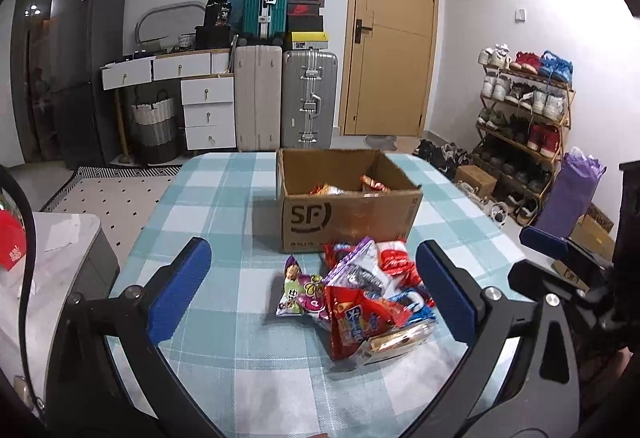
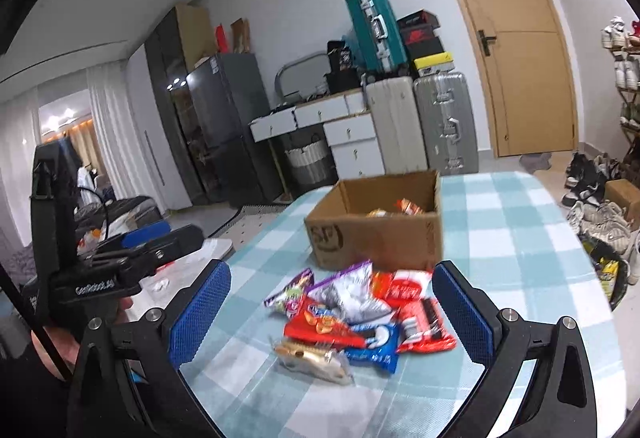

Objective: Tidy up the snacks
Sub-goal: 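Move the empty left gripper back toward the snack pile, then grasp the clear bread roll pack with the right gripper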

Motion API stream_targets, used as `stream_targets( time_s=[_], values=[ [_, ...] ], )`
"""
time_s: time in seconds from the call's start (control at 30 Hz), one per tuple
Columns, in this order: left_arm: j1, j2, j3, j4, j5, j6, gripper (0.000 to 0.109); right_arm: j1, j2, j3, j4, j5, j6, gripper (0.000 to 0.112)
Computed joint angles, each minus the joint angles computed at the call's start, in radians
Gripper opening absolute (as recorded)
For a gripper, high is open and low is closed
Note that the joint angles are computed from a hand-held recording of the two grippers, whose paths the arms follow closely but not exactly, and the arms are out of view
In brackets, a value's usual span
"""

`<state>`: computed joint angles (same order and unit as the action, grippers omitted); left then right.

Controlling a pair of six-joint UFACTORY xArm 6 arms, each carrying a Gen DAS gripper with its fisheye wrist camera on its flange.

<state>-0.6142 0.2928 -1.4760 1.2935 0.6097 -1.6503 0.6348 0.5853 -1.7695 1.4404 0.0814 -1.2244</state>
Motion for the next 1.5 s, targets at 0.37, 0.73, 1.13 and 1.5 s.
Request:
stream_targets(
  time_s=[0.37,0.73,1.13,1.5],
  values=[
    [0.035,0.102,0.008,0.106,-0.053,-0.151,0.102,-0.031,0.127,-0.067,-0.333,0.112,0.362,0.102],
    [0.100,0.128,0.011,0.072,-0.178,-0.178,0.102,-0.068,0.235,-0.191,-0.649,0.263,0.660,0.102],
    [0.171,0.130,0.051,0.018,-0.324,-0.255,0.102,-0.053,0.312,-0.294,-0.783,0.362,0.656,0.101],
    [0.192,0.130,0.062,0.033,-0.380,-0.305,0.102,-0.066,0.405,-0.444,-0.867,0.519,0.754,0.069]
  ],
)
